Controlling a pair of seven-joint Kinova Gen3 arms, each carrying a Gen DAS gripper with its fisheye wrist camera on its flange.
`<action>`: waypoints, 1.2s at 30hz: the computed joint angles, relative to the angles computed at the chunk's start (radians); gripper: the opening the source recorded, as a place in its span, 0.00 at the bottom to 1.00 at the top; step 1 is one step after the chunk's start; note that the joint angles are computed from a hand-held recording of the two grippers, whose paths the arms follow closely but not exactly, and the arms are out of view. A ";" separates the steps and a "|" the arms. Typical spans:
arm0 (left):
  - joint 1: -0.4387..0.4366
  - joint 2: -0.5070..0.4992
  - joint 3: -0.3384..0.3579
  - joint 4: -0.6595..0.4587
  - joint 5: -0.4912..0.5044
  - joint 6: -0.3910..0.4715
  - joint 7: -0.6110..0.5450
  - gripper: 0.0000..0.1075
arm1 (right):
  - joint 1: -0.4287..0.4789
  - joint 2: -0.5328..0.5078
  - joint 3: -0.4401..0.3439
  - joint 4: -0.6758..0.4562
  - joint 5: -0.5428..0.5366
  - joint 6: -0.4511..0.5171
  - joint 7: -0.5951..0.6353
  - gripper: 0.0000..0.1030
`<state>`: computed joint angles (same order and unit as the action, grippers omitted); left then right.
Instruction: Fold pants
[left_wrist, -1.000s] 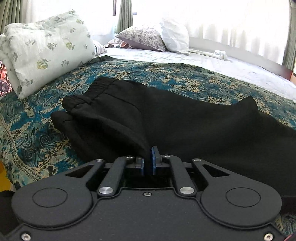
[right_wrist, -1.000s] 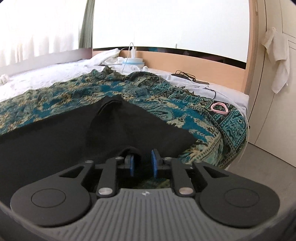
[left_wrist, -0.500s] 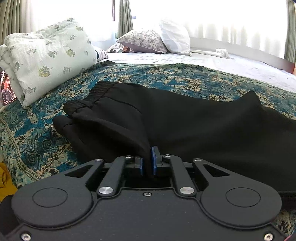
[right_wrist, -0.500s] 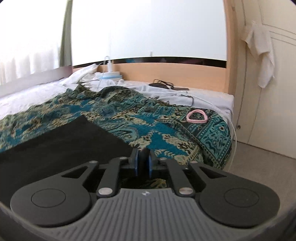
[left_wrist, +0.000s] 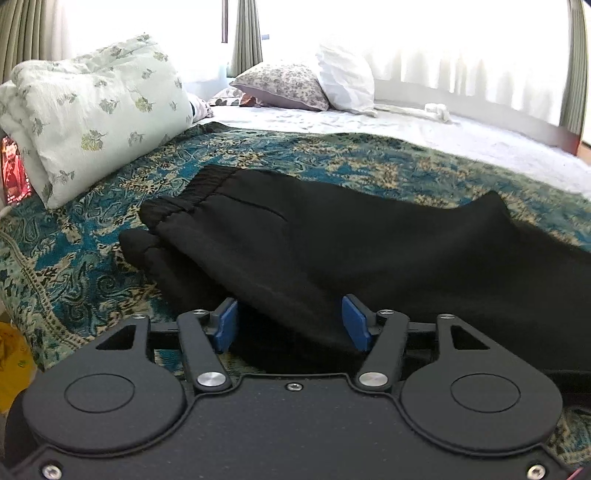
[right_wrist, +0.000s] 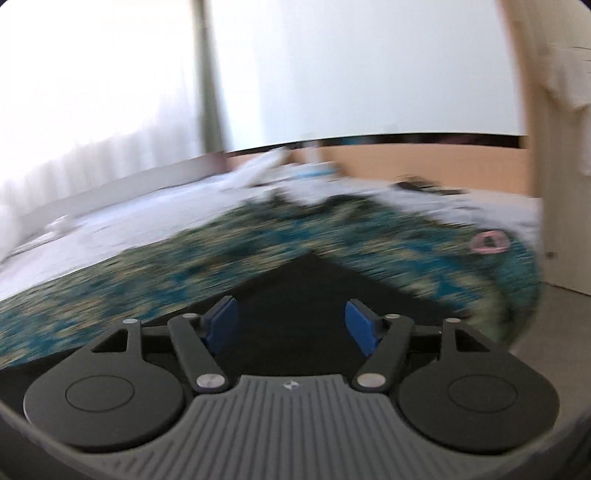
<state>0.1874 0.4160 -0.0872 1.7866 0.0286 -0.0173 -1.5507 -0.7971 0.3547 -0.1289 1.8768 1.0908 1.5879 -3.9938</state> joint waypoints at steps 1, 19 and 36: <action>-0.039 -0.009 0.037 0.006 -0.001 -0.002 -0.002 0.59 | 0.002 0.017 -0.005 -0.025 0.025 -0.028 0.016 0.78; -0.333 0.152 0.226 -0.320 0.077 0.196 0.117 0.65 | -0.112 0.294 0.100 -0.450 0.150 -0.482 0.465 0.84; -0.091 0.115 -0.086 -0.137 0.034 -0.033 0.097 0.16 | -0.164 0.343 0.221 -0.543 -0.037 -0.542 0.655 0.93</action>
<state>0.0964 0.5314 -0.1729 1.6492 0.0625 -0.0502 -1.4533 -0.9613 0.6980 0.0923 1.3335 1.0543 1.0455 -3.3390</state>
